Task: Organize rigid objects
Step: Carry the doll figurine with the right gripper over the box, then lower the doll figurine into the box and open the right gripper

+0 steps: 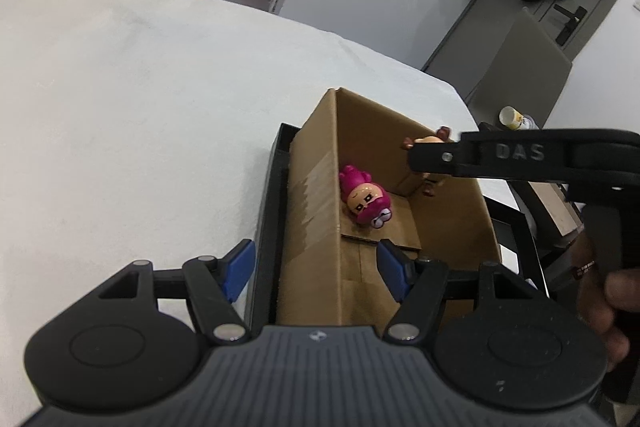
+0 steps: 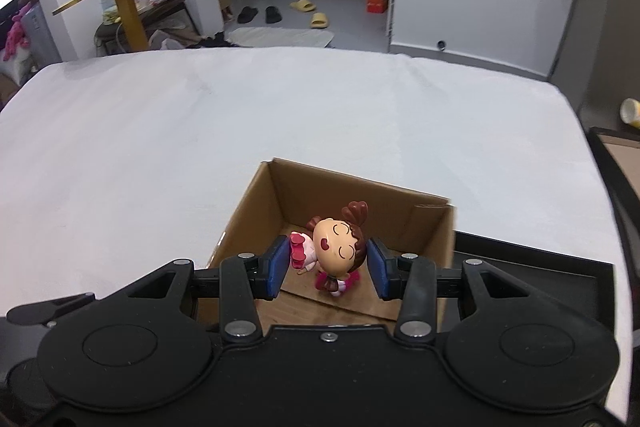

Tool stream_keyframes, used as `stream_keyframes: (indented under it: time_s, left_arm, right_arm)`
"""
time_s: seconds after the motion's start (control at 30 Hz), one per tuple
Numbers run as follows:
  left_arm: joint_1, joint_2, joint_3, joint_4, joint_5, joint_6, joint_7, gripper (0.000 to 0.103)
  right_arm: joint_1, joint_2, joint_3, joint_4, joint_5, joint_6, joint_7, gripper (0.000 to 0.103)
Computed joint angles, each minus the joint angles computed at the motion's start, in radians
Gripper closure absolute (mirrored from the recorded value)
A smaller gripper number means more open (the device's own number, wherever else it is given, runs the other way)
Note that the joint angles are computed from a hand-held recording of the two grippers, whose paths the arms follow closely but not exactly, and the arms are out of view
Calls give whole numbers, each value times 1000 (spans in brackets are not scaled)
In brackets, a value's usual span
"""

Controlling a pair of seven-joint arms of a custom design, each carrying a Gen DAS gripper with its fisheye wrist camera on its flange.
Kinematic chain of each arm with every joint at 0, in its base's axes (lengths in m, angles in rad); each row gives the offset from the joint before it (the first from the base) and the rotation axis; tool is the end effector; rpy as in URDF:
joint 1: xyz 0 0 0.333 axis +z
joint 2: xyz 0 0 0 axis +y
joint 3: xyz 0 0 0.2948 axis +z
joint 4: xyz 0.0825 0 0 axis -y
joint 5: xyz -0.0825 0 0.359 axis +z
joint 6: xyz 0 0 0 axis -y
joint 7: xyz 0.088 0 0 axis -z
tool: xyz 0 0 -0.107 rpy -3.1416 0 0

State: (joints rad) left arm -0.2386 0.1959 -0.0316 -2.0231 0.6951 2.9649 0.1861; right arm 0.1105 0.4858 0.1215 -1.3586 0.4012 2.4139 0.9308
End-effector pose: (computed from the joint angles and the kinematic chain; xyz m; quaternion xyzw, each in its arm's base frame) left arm 0.5689 -0.2017 0.4240 -0.7881 0.4798 -0.3505 0.1607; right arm 0.6947 0.1466 0.4974 -0.8367 0.4322 -0.1234 0.3130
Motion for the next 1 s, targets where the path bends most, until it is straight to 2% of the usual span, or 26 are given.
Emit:
stream_keyframes:
  time_s: [0.1,0.23,0.4,0.5,0.7,0.83,1.0]
  left_arm:
    - [25,6,-23,-11,-67,30,61,38]
    - [14,9,-10,-16,-99,55,92,38]
    - [-1,13,11,-37,-148,135,124,38]
    - [-54,15,67,-33,-114,146,95,38]
    - [-89,20,103,-30,-100,144,62,39]
    - [-81,23,91,-25,-104,142,66,39]
    - [-74,22,85,-25,-109,139,71,39]
  right_arm:
    - [6,49,0,72,-10,-55,28,61]
    - [9,80,4,114,-18,-87,35,61]
    - [15,116,5,164,-27,-121,53,61]
    - [14,128,9,174,-26,-128,51,61]
    - [21,161,8,223,-36,-144,62,60]
    - [8,138,13,203,-24,-142,50,59]
    - [1,113,-2,194,-35,-158,56,53]
